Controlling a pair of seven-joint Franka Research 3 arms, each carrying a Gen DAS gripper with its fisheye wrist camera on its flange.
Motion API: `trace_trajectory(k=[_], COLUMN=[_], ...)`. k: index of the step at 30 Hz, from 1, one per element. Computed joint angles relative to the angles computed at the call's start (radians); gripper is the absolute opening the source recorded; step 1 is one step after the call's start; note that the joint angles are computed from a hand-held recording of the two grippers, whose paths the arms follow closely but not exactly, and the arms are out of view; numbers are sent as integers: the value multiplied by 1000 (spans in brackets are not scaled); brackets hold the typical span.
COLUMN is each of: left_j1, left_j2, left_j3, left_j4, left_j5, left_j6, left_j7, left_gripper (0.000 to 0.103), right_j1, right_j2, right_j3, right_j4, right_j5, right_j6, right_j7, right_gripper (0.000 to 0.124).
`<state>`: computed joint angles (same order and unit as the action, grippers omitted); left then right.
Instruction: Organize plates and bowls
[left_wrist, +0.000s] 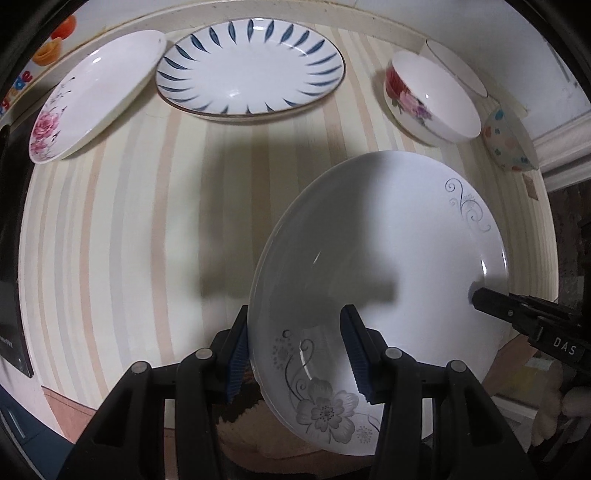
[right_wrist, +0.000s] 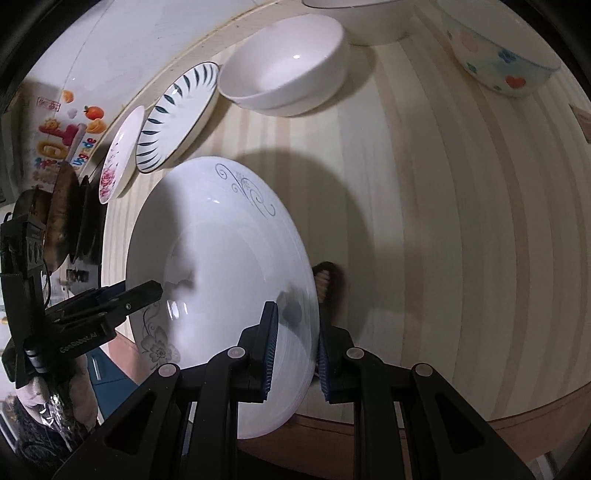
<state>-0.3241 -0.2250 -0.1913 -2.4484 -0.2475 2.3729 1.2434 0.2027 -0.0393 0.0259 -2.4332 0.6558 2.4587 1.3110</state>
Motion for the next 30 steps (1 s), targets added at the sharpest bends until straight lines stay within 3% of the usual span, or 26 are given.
trace_trajectory(k=[12, 17, 22, 27, 30], left_j1=[1, 1, 34, 122, 178], left_j2=[48, 62, -66, -129, -116], left_j3=[-17, -26, -4, 22, 77], left_j4=[18, 43, 33, 39, 33], left_j5=[17, 27, 97, 232, 228], left_j6=[-16, -28, -64, -66, -39], left_j7=[-26, -49, -103, -240, -297], left_gripper=[45, 45, 45, 49, 49], right_j1=[-1, -9, -25, -1, 42], right_j2=[41, 79, 49, -8, 103], right_j3=[3, 2, -7, 17, 44], right_j4=[6, 46, 74, 160, 340], right_j5=[-10, -16, -82, -219, -109], right_j6=[5, -45, -110, -70, -65], right_j7=[19, 30, 69, 86, -37], right_gripper=[21, 22, 23, 42, 51])
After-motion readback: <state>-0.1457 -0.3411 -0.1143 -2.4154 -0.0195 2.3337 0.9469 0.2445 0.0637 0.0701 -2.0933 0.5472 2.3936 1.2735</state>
